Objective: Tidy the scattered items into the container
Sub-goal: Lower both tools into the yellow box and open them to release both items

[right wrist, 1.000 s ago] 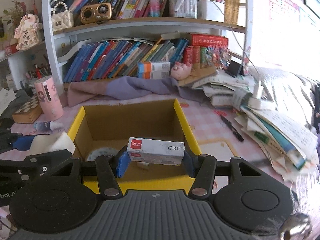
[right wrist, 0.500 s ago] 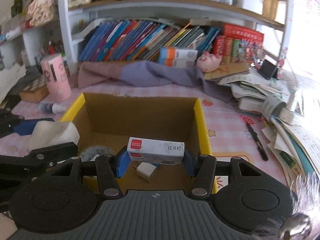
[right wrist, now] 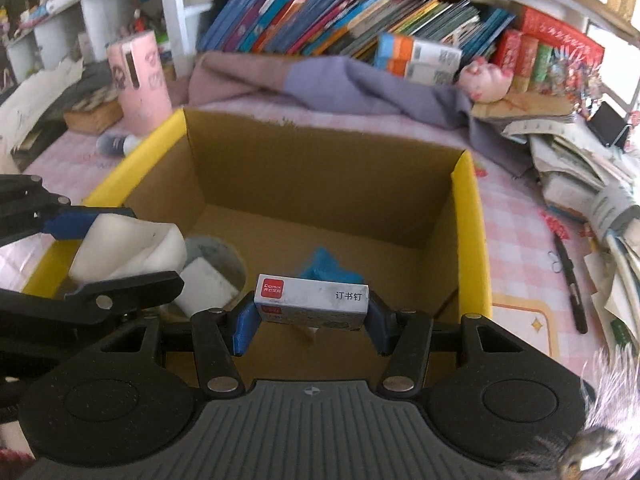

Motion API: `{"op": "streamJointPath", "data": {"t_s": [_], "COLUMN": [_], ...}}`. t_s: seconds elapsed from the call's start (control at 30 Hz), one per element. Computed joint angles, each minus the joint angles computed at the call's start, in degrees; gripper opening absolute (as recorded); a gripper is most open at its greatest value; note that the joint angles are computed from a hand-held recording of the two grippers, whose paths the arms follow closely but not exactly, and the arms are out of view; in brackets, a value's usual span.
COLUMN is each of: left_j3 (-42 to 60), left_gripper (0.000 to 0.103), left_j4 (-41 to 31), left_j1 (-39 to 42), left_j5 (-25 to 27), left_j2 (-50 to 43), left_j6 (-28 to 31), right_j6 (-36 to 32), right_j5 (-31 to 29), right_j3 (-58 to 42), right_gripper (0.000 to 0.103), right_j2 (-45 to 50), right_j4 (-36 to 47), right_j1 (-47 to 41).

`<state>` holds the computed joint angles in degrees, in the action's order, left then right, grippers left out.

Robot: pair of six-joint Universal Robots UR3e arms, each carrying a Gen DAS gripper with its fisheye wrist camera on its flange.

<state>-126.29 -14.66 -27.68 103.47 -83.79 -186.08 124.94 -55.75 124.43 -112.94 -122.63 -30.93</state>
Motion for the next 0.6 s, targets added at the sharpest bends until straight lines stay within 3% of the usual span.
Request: {"op": "streamJointPath", "data": {"t_s": [0.23, 0.6], "left_j3": [1.5, 2.1], "left_gripper": [0.046, 0.046], "left_j4": [-2.7, -3.8], "left_j1": [-0.5, -1.7], "left_j5": [1.1, 2.6], "left_j2": [-1.5, -1.7], "left_j6": [-0.8, -2.0], "right_j6": [-3.1, -2.4], "right_j5": [-1.6, -3.8], "right_j3": [-2.6, -6.2], "right_gripper": [0.052, 0.052], "right_j2": [2.8, 5.0], "right_j4": [2.1, 6.4], "right_j1": [1.4, 2.6]}}
